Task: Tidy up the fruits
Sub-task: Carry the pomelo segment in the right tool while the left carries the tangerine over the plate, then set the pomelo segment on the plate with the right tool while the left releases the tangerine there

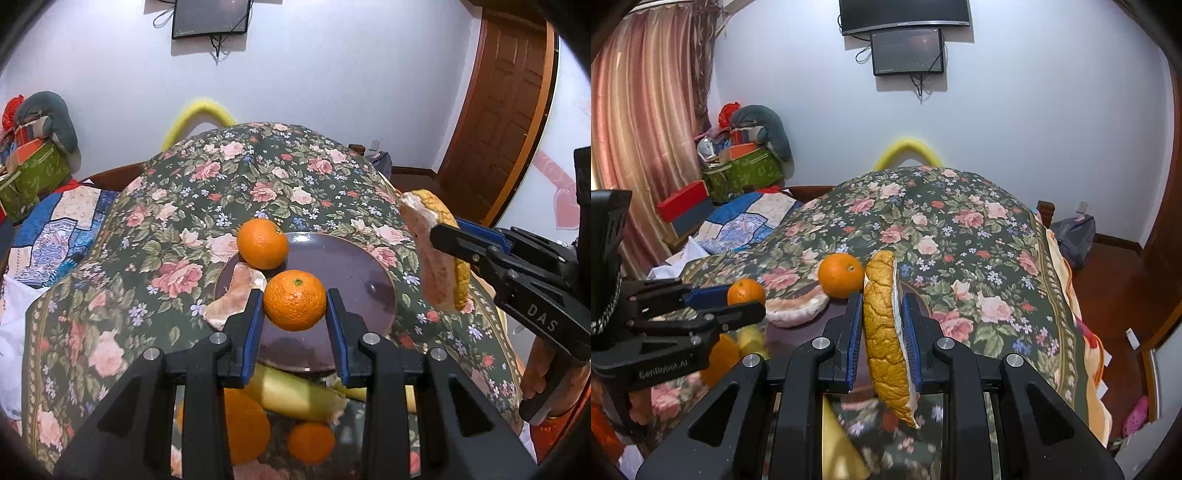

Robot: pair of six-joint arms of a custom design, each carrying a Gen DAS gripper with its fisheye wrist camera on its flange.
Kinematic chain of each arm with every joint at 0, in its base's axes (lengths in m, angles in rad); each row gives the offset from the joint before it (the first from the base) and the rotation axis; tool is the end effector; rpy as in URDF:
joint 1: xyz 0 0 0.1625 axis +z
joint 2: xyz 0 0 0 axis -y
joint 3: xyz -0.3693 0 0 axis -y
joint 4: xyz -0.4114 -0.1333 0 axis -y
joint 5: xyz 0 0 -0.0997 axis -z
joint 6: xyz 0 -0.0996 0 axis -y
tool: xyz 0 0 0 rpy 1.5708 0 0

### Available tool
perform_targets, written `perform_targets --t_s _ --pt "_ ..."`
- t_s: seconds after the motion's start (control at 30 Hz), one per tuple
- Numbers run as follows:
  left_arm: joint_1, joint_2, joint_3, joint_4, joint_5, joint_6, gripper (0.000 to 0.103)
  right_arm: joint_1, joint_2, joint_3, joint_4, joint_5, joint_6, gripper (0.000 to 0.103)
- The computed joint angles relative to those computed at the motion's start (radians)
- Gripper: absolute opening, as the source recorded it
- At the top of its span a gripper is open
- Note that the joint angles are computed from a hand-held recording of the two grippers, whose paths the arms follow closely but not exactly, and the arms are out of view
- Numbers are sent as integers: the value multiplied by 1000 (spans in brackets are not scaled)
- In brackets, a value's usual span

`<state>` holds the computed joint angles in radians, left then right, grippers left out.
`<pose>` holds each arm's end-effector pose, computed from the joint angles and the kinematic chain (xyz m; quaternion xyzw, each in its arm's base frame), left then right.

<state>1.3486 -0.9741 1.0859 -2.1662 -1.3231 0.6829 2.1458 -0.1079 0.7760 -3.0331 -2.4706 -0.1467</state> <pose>-0.0113 -0.7658 0.3830 0.3947 0.8794 -0.2040 0.1710 0.4837 -0.6448 -0.0249 0.1358 -0.8363 0.4255 0.3179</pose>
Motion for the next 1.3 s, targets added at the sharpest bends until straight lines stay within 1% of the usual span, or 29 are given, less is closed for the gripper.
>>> perform_targets --t_s 0.1,0.2,0.43,0.57,0.7,0.87,0.93,0.97,1.03,1.1,1.17,1.3 --pt "4 35 -35 8 13 -12 33 -17 17 -35 20 19 -1 20" --pt "9 78 -91 46 24 -36 33 -29 39 -75 42 28 -8 20" --pt "11 151 -175 94 68 -28 33 -54 99 -194 115 47 -29 20" --pt "9 178 -210 136 87 -30 33 -71 115 -234 190 97 4 20" --pt "10 185 -214 146 101 -30 33 -76 134 -277 248 120 24 21" --pt "10 186 -210 149 107 -27 33 -87 120 -268 311 174 66 24" --pt "11 185 -210 157 109 -29 33 -87 121 -270 331 174 79 32" --pt "11 187 -213 163 109 -32 33 -86 118 -263 331 169 83 33" --pt "13 188 -220 176 108 -41 34 -83 107 -239 311 159 81 35" --pt "15 186 -222 182 98 -44 39 -81 84 -200 290 158 86 37" --pt "13 169 -199 158 96 -38 41 -78 61 -162 264 159 91 39" --pt "10 140 -169 144 90 -38 42 -64 29 -103 222 136 91 40"
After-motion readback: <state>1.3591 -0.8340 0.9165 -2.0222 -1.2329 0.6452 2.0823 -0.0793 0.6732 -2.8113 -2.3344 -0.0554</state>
